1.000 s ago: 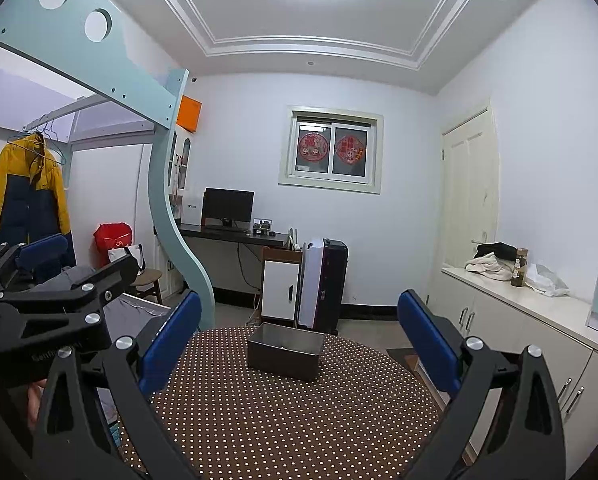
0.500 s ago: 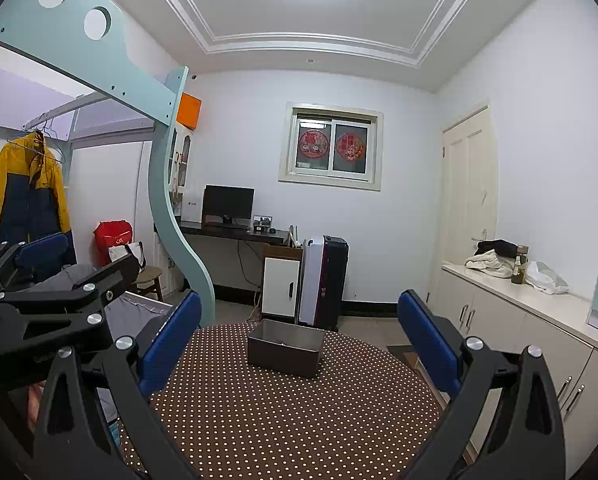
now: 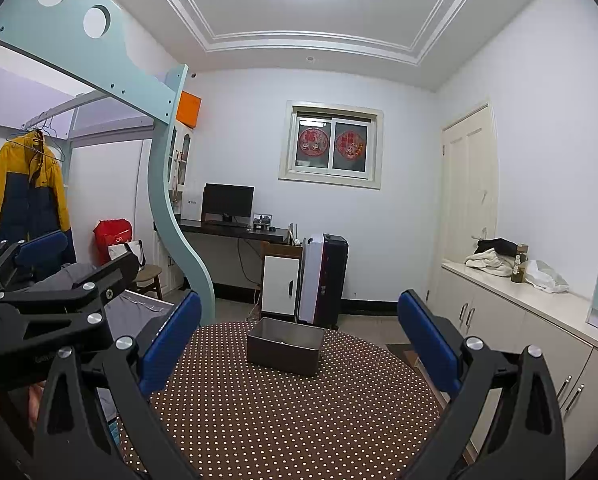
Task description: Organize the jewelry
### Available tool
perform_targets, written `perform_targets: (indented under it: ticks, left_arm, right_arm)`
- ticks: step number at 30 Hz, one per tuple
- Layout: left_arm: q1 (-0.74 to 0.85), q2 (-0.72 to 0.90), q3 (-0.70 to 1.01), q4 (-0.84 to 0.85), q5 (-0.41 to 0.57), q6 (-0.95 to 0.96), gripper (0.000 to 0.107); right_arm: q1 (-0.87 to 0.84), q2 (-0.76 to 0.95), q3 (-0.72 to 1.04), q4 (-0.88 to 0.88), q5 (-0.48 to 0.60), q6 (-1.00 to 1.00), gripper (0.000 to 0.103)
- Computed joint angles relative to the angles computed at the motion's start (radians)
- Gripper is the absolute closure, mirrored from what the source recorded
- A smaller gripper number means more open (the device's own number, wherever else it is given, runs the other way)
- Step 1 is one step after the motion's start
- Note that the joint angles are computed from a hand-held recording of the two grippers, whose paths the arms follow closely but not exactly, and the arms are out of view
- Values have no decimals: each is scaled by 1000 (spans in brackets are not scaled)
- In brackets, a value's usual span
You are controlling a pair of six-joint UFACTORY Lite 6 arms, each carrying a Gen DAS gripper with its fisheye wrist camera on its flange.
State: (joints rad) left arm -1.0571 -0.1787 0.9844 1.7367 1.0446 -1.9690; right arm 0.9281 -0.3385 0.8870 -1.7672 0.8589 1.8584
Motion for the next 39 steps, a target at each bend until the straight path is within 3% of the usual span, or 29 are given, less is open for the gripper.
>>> perform_targets:
  ticks: [39]
  left_arm:
    - [35, -14, 1, 2, -35, 20, 11]
  right_arm:
    - [-15, -9, -7, 12, -15, -12, 8]
